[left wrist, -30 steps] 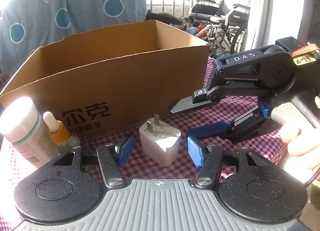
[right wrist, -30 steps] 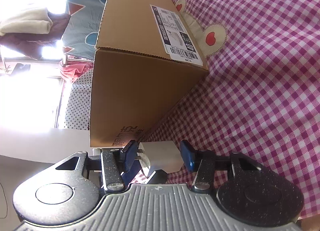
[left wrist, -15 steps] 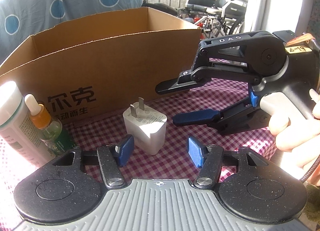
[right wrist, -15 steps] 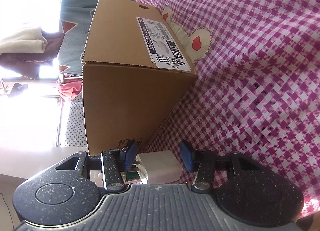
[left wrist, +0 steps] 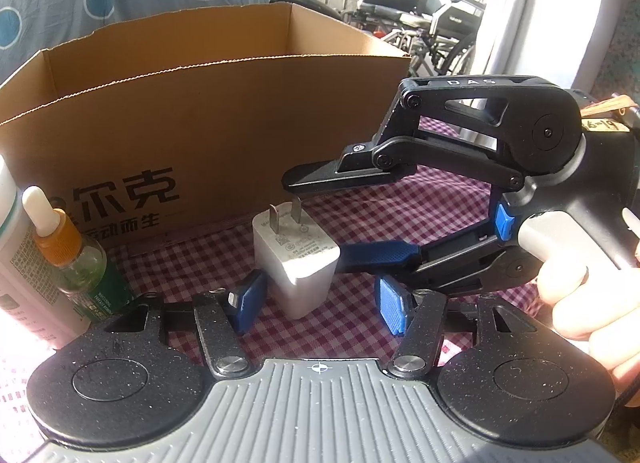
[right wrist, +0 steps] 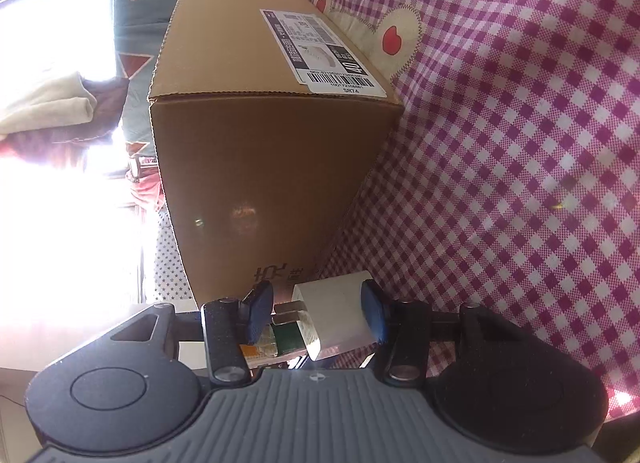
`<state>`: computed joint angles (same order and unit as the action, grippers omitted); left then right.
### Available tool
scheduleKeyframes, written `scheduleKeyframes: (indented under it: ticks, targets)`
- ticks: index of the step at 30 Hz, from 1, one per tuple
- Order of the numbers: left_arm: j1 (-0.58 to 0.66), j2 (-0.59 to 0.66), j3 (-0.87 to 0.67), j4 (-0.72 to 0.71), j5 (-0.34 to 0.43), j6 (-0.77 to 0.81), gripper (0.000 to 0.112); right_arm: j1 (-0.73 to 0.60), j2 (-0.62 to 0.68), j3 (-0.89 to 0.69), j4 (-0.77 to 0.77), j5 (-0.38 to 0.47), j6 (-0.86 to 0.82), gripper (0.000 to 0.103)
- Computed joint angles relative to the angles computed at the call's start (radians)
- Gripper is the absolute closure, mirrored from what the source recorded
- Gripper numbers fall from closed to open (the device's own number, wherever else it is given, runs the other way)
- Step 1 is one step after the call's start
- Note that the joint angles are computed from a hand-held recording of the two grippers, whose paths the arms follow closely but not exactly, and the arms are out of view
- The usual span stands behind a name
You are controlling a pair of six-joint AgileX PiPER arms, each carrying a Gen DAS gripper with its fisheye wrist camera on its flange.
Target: Organize rigid objects
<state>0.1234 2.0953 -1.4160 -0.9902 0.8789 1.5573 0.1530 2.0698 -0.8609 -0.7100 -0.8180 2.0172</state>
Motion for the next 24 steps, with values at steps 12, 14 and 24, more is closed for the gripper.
scheduleKeyframes:
  ticks: [12, 14, 24]
  targets:
    - [-0.006, -0.048, 0.081, -0.05, -0.05, 0.105, 0.053, -0.007, -0.019, 0.075, 0.06, -0.032, -0.058, 0.051]
    - [-0.011, -0.071, 0.129, -0.096, -0.088, 0.164, 0.053, -0.023, -0.061, 0.104, 0.043, 0.01, -0.069, 0.051]
    - [-0.03, -0.171, 0.338, -0.386, -0.218, 0.479, 0.054, -0.056, -0.211, 0.184, 0.011, 0.132, -0.16, 0.047]
